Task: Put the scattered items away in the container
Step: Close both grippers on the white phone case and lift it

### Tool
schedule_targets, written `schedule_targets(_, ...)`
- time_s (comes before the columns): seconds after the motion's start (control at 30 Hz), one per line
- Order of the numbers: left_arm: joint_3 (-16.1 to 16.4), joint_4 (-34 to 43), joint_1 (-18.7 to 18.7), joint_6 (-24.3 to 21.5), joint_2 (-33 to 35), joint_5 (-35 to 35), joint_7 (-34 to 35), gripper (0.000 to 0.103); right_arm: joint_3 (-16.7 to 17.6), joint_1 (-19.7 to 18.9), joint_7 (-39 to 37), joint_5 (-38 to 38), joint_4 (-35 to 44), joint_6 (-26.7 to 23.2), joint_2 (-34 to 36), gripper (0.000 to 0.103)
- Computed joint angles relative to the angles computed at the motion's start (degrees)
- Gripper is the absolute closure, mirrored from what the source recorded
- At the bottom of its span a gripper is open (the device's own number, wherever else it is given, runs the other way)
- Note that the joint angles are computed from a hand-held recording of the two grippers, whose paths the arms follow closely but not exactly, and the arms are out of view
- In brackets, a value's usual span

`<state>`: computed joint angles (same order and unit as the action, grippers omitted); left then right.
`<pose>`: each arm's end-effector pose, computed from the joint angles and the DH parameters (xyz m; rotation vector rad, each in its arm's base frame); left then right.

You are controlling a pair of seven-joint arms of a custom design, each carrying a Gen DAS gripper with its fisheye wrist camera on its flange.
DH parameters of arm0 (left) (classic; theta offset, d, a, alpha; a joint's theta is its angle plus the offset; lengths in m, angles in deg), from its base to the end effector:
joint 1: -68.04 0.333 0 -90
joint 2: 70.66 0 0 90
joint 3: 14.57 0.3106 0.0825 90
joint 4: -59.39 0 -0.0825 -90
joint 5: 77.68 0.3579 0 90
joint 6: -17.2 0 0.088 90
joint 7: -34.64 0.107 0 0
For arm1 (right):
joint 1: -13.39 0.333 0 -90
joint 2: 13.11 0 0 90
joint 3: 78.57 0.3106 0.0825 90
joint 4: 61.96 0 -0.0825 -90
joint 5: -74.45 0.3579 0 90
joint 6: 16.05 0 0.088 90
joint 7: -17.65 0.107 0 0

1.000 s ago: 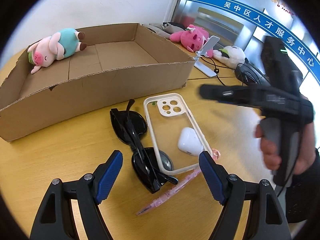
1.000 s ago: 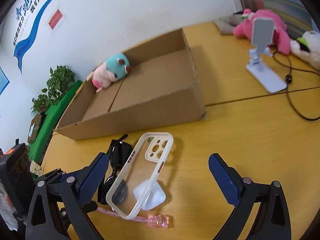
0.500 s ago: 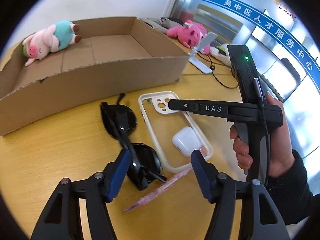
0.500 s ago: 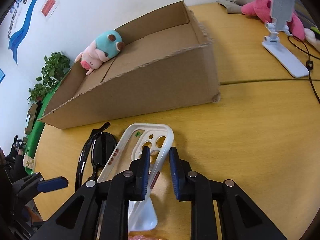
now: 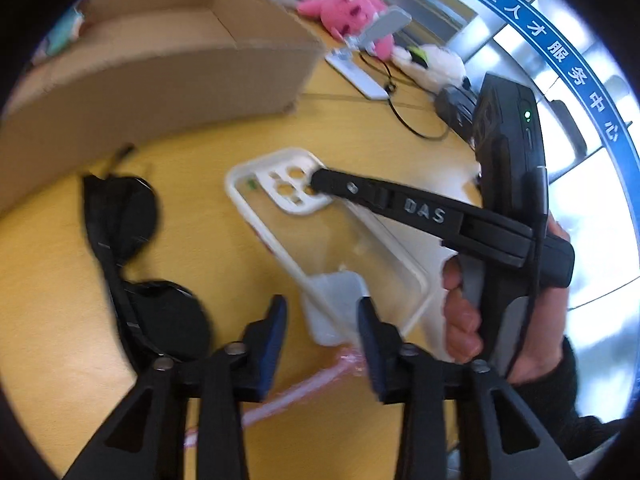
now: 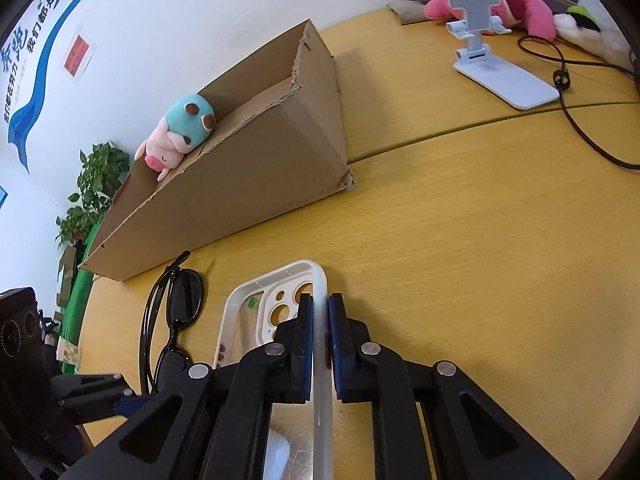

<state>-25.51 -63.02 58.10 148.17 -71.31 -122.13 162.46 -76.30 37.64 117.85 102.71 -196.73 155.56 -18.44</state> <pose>0.4933 -0.2057 0.4402 1.3579 -2.4193 0.8419 0.4746 0.1995 0.4596 -1.5357 1.8316 -0.1305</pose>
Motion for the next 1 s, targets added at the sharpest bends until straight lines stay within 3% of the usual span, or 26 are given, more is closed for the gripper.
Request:
schedule_targets(0.13, -0.31, 1.04, -0.25, -0.75, 1.35, -0.09, -1.37, 0.073, 1.51, -1.75, 6.73, -7.0, -1.5, 2.35, -1.02, 0.095)
schedule_targets(0.2, -0.19, 1.77, 0.03, -1.52, 2.01, -0.51, -2.4, 0.08, 2.95, -4.11, 13.5, -14.87, -2.31, 2.8, -1.95, 0.095)
schedule_targets(0.3, -0.04, 1.97, 0.53, -1.74, 2.14, -1.43, -2.97, 0.09, 2.77, -4.69, 18.5, -20.12, -3.42, 3.6, -3.26, 0.095)
schedule_targets(0.4, -0.11, 0.96, 0.51, 0.65, 0.85, -0.73, -3.33, 0.093, 2.28, -4.41, 21.93, -23.49, -4.65, 5.25, -4.79, 0.095)
schedule_targets(0.53, 0.49, 0.39, 0.83, 1.41, -0.93, -2.74, -1.43, 0.095, 5.19, -7.8, 28.62, -32.67, -3.48, 5.22, -6.44, 0.095)
schedule_targets(0.67, 1.46, 0.1, 1.3, 3.01, -3.36, -4.05, 0.73, 0.096, 6.39, -8.64, 31.87, -39.14, -0.22, 5.33, -6.94, 0.094)
schedule_targets(0.73, 1.95, 0.11, 1.51, 4.04, -4.43, -4.51, 1.43, 0.096, 5.93, -7.64, 31.74, -40.63, 1.98, 5.4, -6.18, 0.094)
schedule_targets(0.8, 2.78, 0.35, 2.07, 5.02, -5.44, -4.6, 2.15, 0.096, 3.63, -4.09, 28.01, -38.87, 5.82, 5.03, -3.98, 0.094)
schedule_targets(0.9, 4.11, 0.97, 3.2, 6.21, -6.28, -4.65, 2.72, 0.096, 0.43, 1.48, 17.91, -30.91, 12.26, 3.95, -0.08, 0.094)
schedule_targets(1.0, 5.06, 1.95, 4.57, 7.81, -6.56, -3.55, 2.3, 0.096, 1.62, 2.62, 8.81, -23.93, 19.78, 2.18, 4.44, 0.094)
